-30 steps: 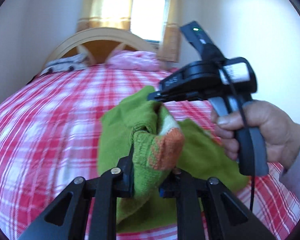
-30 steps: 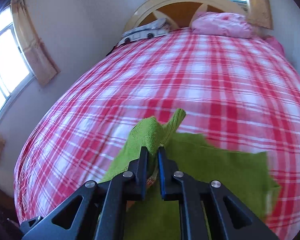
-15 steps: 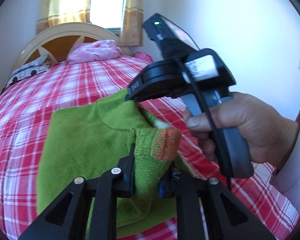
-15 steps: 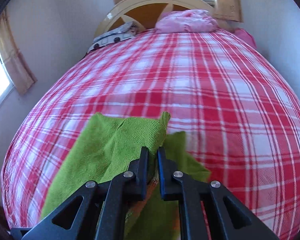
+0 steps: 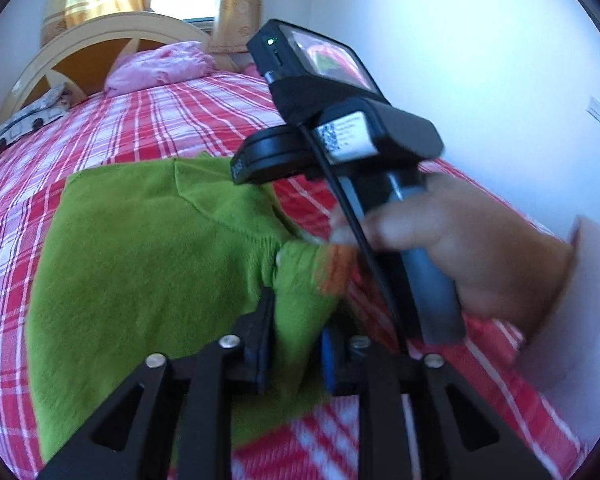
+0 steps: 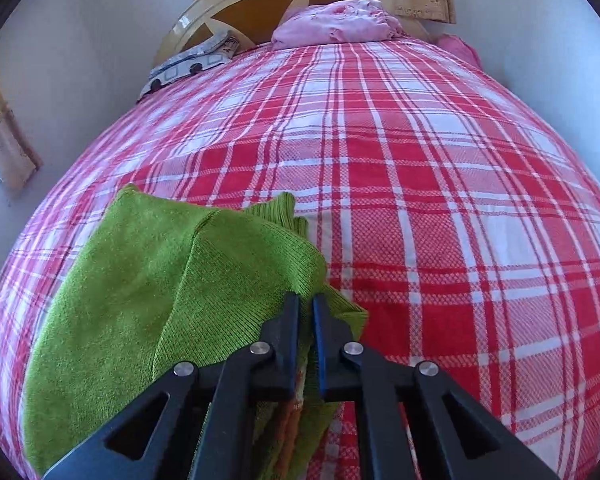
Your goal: Fold small clothes
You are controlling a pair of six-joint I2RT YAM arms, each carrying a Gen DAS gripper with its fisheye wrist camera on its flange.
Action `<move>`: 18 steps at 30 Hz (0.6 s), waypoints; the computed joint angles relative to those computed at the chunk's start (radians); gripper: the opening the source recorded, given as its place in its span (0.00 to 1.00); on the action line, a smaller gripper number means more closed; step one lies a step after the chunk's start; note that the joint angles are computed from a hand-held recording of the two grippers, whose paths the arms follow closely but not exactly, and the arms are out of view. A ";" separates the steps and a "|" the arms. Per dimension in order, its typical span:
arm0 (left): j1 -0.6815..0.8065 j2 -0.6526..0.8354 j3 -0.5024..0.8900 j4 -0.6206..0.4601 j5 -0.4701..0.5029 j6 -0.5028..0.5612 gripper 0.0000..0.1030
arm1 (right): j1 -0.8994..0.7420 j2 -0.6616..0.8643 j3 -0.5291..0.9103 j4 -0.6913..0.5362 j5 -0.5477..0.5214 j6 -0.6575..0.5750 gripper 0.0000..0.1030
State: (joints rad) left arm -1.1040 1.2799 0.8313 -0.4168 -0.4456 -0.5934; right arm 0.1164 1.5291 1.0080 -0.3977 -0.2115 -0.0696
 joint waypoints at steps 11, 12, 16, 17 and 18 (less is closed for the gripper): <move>-0.307 -0.694 -0.229 -0.586 -0.262 -0.541 0.63 | -0.358 -0.574 -0.202 -0.360 -0.366 -0.058 0.34; -0.303 -0.698 -0.234 -0.621 -0.261 -0.572 0.63 | -0.390 -0.617 -0.220 -0.396 -0.410 -0.069 0.40; -0.205 -0.711 -0.265 -0.614 -0.165 -0.565 0.63 | -0.361 -0.767 -0.315 -0.425 -0.487 0.010 0.56; -0.227 -0.679 -0.259 -0.609 -0.174 -0.581 0.63 | -0.321 -0.781 -0.328 -0.410 -0.450 0.025 0.56; -0.245 -0.636 -0.247 -0.611 -0.189 -0.596 0.63 | -0.272 -0.797 -0.342 -0.394 -0.401 0.038 0.56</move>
State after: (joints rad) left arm -1.3488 0.6443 0.5848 -1.0281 -0.6342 -1.1895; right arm -0.1554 0.7323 0.6658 -0.7920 -0.6125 -0.0315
